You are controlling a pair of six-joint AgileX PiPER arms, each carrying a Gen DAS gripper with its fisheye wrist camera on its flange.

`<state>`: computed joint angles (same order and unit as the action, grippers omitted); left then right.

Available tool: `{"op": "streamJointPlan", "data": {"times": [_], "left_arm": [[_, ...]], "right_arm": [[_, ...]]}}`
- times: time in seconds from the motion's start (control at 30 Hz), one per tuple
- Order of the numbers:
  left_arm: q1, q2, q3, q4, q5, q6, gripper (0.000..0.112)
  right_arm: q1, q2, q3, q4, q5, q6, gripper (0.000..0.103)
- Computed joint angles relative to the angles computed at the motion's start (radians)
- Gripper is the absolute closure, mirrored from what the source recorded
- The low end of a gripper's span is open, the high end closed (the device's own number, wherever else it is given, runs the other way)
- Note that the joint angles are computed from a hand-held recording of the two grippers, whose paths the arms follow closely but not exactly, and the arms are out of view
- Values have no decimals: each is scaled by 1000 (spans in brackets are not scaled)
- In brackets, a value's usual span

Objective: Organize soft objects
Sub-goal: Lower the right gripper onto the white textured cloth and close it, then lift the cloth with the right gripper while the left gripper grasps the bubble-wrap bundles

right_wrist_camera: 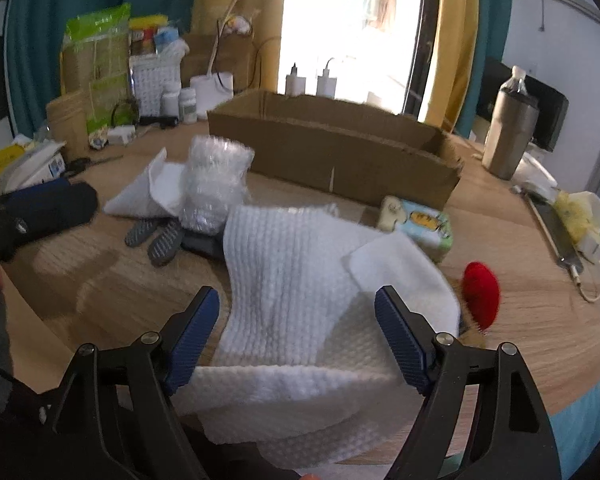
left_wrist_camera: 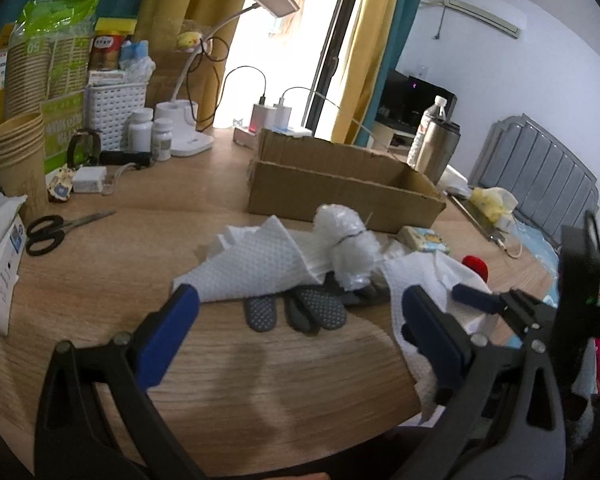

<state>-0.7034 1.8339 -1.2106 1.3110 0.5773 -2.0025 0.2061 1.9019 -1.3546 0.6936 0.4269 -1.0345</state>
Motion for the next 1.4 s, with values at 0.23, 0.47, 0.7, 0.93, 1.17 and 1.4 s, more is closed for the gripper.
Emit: {"op": "streamJointPlan", "data": {"times": [0.23,0.47,0.7,0.93,1.17,1.4], "left_arm": [[5,2,0,5,-7,-1,10],[-5,11,-37,-27,11,63,10],[-30,34,-106,-84,60,168,10],[-39,68,-173,-112,63,249,10],[-17,117,-252,-134,63,341,10],[21,190,-353,-131,54,471,11]], "right_arm": [[-10,30,-19,2,16,13,66],[-27,9,0,99,29,-95,87],[-72,-37,23,289,73,-259,92],[-125,-63,6,423,115,-351,95],[-153,-48,-26,458,128,-366,95],[-161,-8,-57,468,140,-368,95]]}}
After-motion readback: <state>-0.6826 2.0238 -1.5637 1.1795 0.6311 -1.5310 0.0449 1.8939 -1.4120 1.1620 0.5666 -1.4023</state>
